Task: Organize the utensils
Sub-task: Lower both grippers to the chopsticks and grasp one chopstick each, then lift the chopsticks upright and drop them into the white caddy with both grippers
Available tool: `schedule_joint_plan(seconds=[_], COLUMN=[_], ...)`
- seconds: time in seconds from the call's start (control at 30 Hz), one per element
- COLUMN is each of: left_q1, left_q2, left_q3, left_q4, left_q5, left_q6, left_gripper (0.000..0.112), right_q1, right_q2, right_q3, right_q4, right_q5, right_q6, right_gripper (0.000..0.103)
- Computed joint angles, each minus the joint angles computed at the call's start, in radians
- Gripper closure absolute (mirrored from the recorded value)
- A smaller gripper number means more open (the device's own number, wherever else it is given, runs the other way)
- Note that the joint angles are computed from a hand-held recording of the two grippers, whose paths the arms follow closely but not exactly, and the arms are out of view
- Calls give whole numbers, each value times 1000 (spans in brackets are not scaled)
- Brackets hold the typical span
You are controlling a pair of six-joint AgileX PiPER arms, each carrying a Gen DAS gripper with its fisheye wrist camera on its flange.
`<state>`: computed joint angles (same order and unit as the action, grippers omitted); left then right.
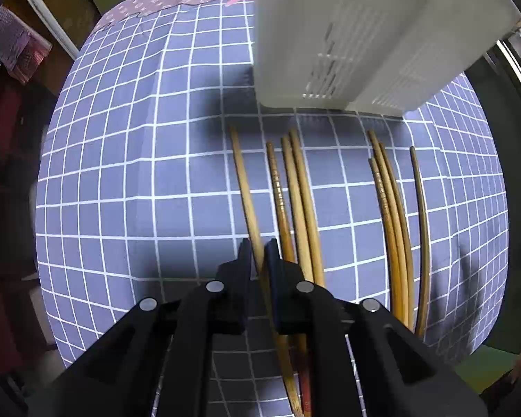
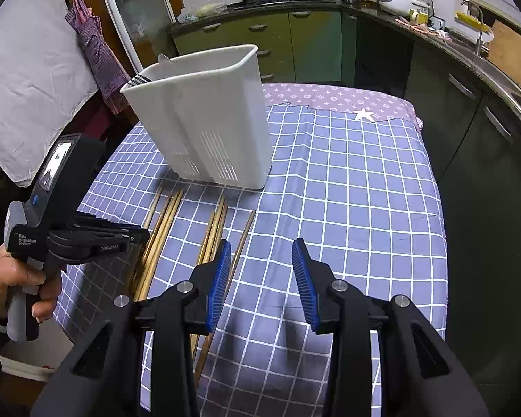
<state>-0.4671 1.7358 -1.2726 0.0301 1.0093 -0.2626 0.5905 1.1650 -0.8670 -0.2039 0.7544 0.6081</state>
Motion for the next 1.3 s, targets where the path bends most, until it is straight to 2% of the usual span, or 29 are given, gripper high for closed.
schedule_joint_plan(seconds=[0.2, 0.33, 0.47, 0.6, 0.7, 0.8, 1.03, 1.13, 1.2, 1.3], left_q1=[-18, -6, 19, 24, 26, 11, 5, -2, 14, 30], left_q2=[12, 1, -74, -174, -264, -349, -478, -523, -537, -557], left_q3=[-19, -3, 53, 104, 153, 215, 287, 315, 323, 327], left_q4=[18, 11, 1, -4, 14, 45, 63, 82, 57, 31], left_q5=[18, 6, -60, -117, -171, -223, -265, -275, -276, -268], left_q6=[-5, 14, 32, 42, 29, 5, 3, 1, 38, 73], left_gripper=[103, 106, 106, 106, 106, 106, 106, 106, 106, 106], right_q1=[0, -53, -94, -81, -63, -49, -5, 39, 53, 67], right_q2=[37, 97, 190, 271, 325, 383, 499, 531, 548, 557], right_q3=[-16, -51, -107, -142, -169, -208, -306, -344, -366, -374], right_q4=[28, 152, 291, 333, 324, 313, 251, 181, 150, 132], right_q5=[16, 38, 85, 102, 108, 128, 206, 241, 261, 268], right_q6=[-32, -145, -256, -267, -244, -219, -134, -58, -23, 3], right_gripper=[66, 66, 66, 76, 80, 80, 81, 85, 93, 95])
